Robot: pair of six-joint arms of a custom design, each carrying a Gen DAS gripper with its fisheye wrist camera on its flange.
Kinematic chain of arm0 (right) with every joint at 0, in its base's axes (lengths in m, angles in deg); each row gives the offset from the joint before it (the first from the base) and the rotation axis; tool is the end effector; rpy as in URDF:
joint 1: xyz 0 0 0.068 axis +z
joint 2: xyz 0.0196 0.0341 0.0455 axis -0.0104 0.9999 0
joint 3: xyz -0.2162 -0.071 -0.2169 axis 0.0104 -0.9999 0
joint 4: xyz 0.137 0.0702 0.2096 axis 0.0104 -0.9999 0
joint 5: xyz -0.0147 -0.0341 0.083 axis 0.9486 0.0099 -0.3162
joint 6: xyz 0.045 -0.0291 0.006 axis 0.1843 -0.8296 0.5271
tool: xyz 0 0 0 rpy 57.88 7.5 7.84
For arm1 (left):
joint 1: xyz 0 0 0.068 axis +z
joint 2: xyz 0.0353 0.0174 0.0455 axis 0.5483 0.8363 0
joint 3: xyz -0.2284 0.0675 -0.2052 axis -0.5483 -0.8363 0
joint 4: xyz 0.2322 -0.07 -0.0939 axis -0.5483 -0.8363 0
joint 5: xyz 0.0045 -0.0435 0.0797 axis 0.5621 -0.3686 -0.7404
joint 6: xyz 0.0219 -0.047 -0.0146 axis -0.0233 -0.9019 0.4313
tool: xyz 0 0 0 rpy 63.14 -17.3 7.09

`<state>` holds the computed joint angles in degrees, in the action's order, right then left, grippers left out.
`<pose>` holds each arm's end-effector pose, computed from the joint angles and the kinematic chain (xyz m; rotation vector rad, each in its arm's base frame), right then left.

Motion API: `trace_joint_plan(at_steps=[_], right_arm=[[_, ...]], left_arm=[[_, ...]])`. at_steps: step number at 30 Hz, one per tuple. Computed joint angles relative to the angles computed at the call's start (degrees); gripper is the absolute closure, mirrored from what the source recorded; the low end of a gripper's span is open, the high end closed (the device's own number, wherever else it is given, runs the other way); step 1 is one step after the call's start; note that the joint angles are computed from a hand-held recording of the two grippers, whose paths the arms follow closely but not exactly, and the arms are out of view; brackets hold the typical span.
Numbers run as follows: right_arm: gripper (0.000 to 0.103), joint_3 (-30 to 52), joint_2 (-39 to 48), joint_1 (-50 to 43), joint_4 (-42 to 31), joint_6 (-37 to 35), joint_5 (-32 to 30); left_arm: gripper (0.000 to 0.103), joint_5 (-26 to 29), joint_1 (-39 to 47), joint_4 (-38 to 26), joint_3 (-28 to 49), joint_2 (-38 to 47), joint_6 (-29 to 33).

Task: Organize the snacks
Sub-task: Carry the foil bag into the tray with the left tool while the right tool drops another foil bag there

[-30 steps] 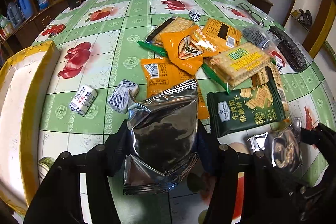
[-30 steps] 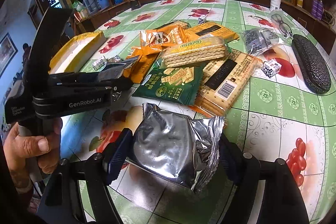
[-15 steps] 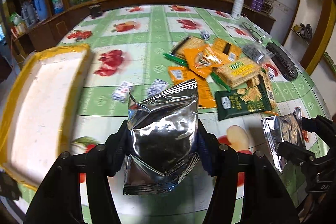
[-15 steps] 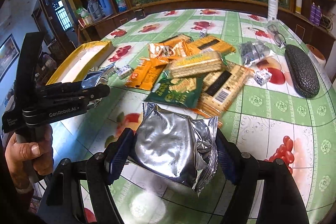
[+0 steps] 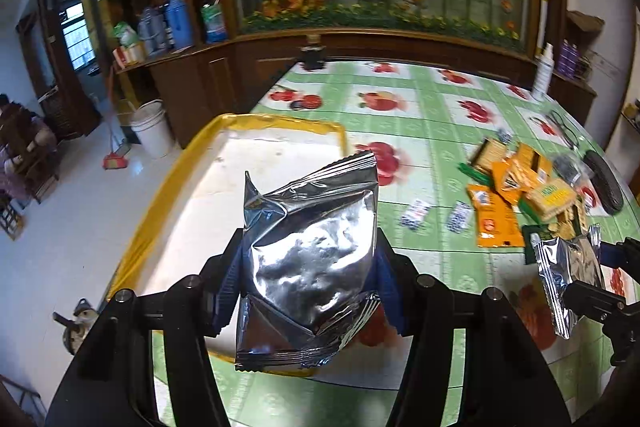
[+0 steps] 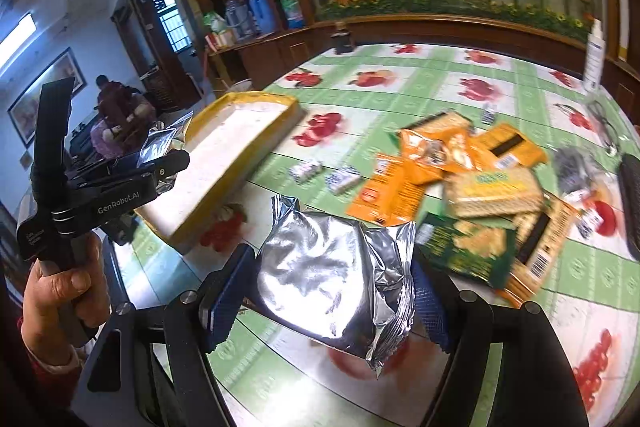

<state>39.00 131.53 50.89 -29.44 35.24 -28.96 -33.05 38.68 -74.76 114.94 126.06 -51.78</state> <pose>0.1822 0.2027 0.1915 0.1378 2.3375 0.2771 0.2763 0.0158 0.2071 0.4870 2.2411 -0.0951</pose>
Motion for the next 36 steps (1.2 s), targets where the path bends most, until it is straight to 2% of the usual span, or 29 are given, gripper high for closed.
trace_joint_plan(at_steps=[9,20,31,36], right_arm=[[0.027,11.52,10.62,-2.63,2.92,-8.36,-5.87],[0.027,23.56,21.4,-7.62,4.36,-13.55,-12.76],[0.027,46.16,37.54,-11.38,-2.38,-19.04,-18.67],[0.027,53.35,43.12,-11.96,-5.98,-20.24,-20.48]], left_arm=[[0.045,2.03,6.34,1.07,3.16,5.08,0.32],[0.045,2.59,10.02,0.85,7.22,11.81,0.51],[0.045,-0.1,10.52,0.42,11.49,18.71,-0.31],[0.045,-1.65,10.08,0.05,13.02,20.97,-0.4]])
